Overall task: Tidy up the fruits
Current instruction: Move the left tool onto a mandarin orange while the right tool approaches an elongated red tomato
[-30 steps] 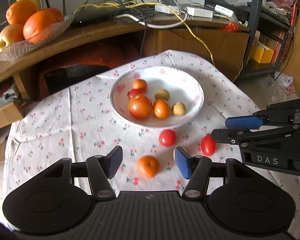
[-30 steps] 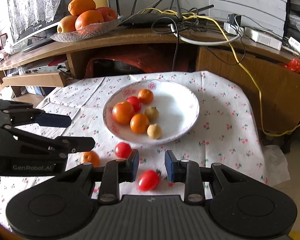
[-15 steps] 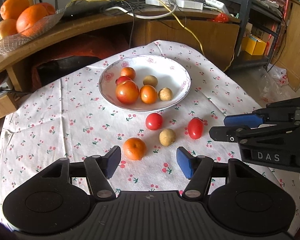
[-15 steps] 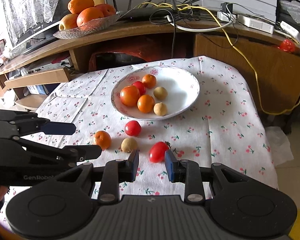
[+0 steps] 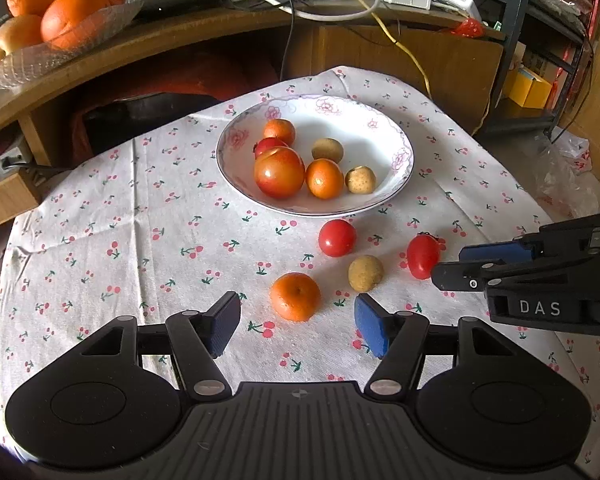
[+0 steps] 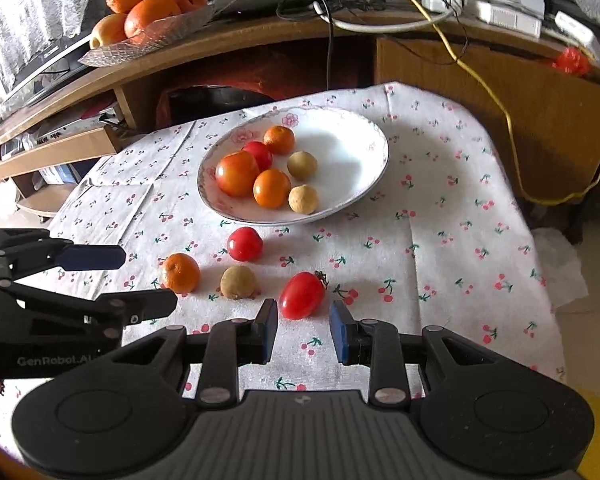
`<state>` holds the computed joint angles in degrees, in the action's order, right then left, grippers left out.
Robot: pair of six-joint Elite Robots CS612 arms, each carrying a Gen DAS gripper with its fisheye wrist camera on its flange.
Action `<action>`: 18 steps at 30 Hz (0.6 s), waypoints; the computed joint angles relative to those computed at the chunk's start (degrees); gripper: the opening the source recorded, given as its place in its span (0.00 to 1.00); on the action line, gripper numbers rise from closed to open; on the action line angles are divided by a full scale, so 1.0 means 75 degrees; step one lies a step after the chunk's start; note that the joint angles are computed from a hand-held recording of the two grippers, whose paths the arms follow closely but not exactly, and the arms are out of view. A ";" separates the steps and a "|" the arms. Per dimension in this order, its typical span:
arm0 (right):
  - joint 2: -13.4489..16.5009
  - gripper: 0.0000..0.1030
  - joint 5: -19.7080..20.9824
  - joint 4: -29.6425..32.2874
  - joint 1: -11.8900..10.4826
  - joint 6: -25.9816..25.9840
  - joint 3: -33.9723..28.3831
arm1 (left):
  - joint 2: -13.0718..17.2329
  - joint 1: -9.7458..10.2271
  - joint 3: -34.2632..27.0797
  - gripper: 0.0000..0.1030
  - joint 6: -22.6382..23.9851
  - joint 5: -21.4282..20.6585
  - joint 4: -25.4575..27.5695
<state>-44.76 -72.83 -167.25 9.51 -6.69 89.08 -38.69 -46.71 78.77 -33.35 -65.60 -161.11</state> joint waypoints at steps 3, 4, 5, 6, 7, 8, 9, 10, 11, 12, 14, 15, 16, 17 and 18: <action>0.0038 0.28 0.0116 0.0203 -0.0008 0.0158 -0.0075 | 0.0014 0.0001 -0.0009 0.69 0.0063 -0.0022 -0.0027; 0.0045 0.28 0.0122 0.0245 -0.0003 0.0211 -0.0095 | 0.0017 -0.0002 -0.0014 0.69 0.0086 -0.0022 -0.0023; 0.0051 0.28 0.0142 0.0281 0.0001 0.0213 -0.0112 | 0.0018 -0.0004 -0.0013 0.69 0.0101 -0.0021 -0.0024; 0.0055 0.28 0.0162 0.0275 0.0007 0.0199 -0.0120 | 0.0023 -0.0002 -0.0022 0.70 0.0114 -0.0031 -0.0023; 0.0058 0.28 0.0160 0.0249 0.0013 0.0187 -0.0122 | 0.0023 -0.0003 -0.0020 0.70 0.0127 -0.0038 -0.0035; 0.0058 0.28 0.0157 0.0217 0.0020 0.0184 -0.0120 | 0.0023 -0.0005 -0.0019 0.70 0.0146 -0.0043 -0.0051; 0.0057 0.28 0.0170 0.0200 0.0020 0.0190 -0.0122 | 0.0024 -0.0006 -0.0020 0.70 0.0174 -0.0045 -0.0057; 0.0055 0.28 0.0190 0.0182 0.0022 0.0193 -0.0121 | 0.0024 -0.0012 -0.0026 0.70 0.0201 -0.0020 -0.0025; 0.0057 0.28 0.0195 0.0158 0.0028 0.0183 -0.0122 | 0.0025 -0.0016 -0.0030 0.70 0.0207 0.0010 0.0012; 0.0061 0.28 0.0177 0.0134 0.0036 0.0172 -0.0124 | 0.0025 -0.0018 -0.0032 0.70 0.0202 0.0023 0.0031; 0.0072 0.28 0.0156 0.0130 0.0043 0.0143 -0.0139 | 0.0023 -0.0015 -0.0034 0.70 0.0203 0.0015 0.0024; 0.0080 0.28 0.0133 0.0140 0.0049 0.0129 -0.0149 | 0.0024 -0.0014 -0.0037 0.71 0.0195 0.0025 0.0018; 0.0085 0.28 0.0118 0.0151 0.0050 0.0124 -0.0157 | 0.0024 -0.0010 -0.0040 0.71 0.0195 0.0022 0.0005; 0.0096 0.28 0.0113 0.0180 0.0050 0.0118 -0.0175 | 0.0027 -0.0005 -0.0045 0.72 0.0206 0.0014 -0.0007; 0.0108 0.28 0.0123 0.0226 0.0050 0.0116 -0.0198 | 0.0032 0.0000 -0.0050 0.72 0.0209 0.0015 -0.0008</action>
